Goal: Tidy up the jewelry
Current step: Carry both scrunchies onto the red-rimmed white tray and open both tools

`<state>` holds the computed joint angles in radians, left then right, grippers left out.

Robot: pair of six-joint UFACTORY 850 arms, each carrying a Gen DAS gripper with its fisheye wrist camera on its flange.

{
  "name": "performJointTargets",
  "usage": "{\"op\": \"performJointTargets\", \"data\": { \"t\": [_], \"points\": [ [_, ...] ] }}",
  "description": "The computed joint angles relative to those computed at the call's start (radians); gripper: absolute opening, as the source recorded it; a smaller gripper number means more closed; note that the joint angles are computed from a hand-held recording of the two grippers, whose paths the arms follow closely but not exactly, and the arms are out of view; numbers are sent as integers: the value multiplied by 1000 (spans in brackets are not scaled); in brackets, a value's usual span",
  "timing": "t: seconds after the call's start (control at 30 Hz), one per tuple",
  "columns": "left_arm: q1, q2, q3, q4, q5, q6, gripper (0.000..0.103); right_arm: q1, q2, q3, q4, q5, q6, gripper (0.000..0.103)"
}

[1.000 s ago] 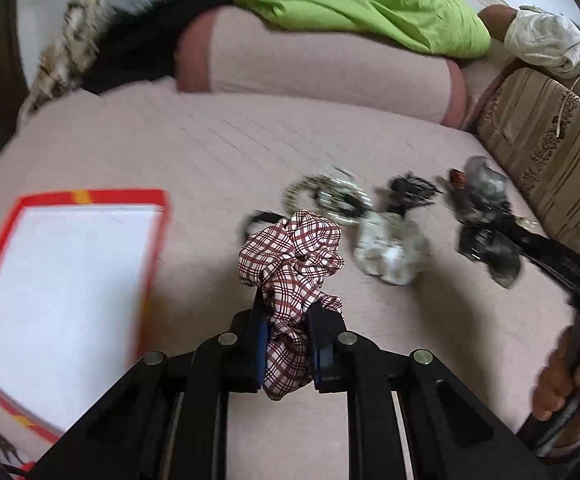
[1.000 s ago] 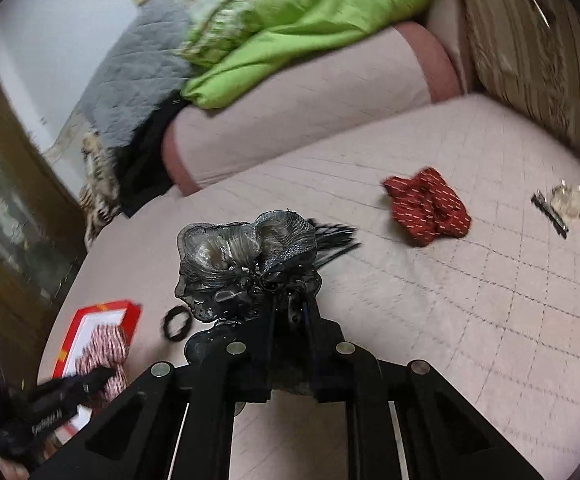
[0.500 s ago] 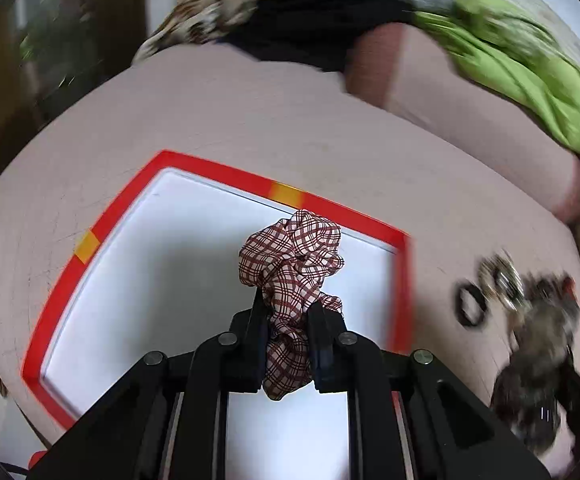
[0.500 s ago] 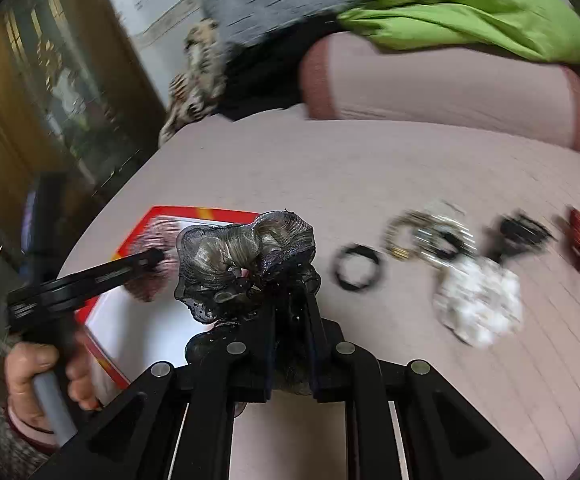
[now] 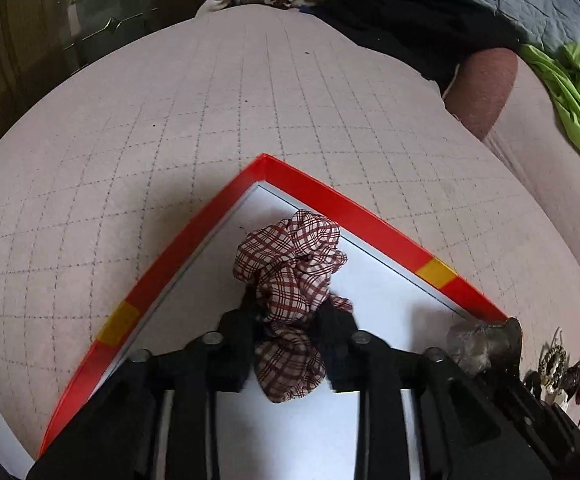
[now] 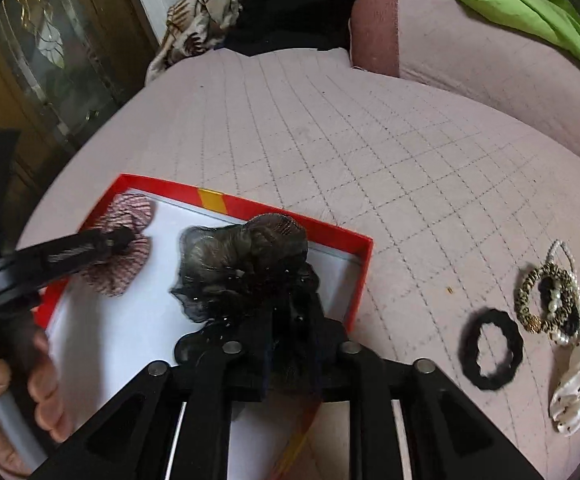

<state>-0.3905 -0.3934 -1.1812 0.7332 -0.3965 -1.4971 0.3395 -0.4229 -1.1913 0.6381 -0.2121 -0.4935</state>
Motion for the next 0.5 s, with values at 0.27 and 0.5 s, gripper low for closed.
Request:
{"op": "performJointTargets", "data": {
  "t": [0.27, 0.5],
  "points": [
    [-12, 51, 55, 200, 51, -195, 52, 22, 78, 59, -168, 72, 148, 45],
    [-66, 103, 115, 457, 11, -441, 52, -44, 272, 250, 73, 101, -107, 56]
  ]
}}
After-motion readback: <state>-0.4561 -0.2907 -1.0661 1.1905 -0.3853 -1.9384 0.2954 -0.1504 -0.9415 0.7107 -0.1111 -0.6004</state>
